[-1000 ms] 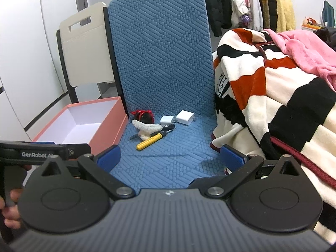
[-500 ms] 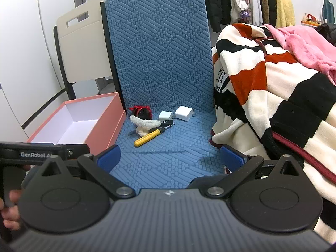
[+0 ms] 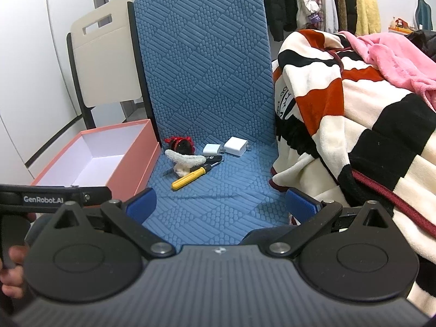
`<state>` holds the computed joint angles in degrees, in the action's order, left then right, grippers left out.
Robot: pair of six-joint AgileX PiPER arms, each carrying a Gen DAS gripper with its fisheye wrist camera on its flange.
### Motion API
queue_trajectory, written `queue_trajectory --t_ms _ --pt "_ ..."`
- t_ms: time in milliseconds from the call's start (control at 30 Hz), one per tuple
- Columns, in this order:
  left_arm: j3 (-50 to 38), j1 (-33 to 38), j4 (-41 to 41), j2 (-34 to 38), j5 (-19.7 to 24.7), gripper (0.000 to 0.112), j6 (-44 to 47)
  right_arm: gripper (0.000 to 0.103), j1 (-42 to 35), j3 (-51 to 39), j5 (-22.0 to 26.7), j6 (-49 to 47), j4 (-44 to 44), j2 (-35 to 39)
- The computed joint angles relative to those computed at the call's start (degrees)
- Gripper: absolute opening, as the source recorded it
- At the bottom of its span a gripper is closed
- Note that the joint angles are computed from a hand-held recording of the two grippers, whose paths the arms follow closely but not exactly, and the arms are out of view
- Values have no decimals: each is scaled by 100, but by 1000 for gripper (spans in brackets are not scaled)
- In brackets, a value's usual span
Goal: Organize rigid objects
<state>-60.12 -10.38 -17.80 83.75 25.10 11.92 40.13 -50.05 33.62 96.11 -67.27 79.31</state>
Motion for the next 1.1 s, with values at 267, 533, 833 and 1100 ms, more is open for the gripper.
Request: queue_trajectory --t_ms 267,533,833,1100 --pt "-15 -25 157 90 -46 103 -112 103 -199 32 -238 90 9 70" --pt "-108 -13 -112 257 -84 103 153 103 -225 -7 -241 168 -34 145" --pt "-195 89 -623 429 -93 103 652 103 -231 -134 -217 25 27 339" --pt "-621 176 -1712 1080 -266 103 1661 103 -581 -289 -410 748 -506 836"
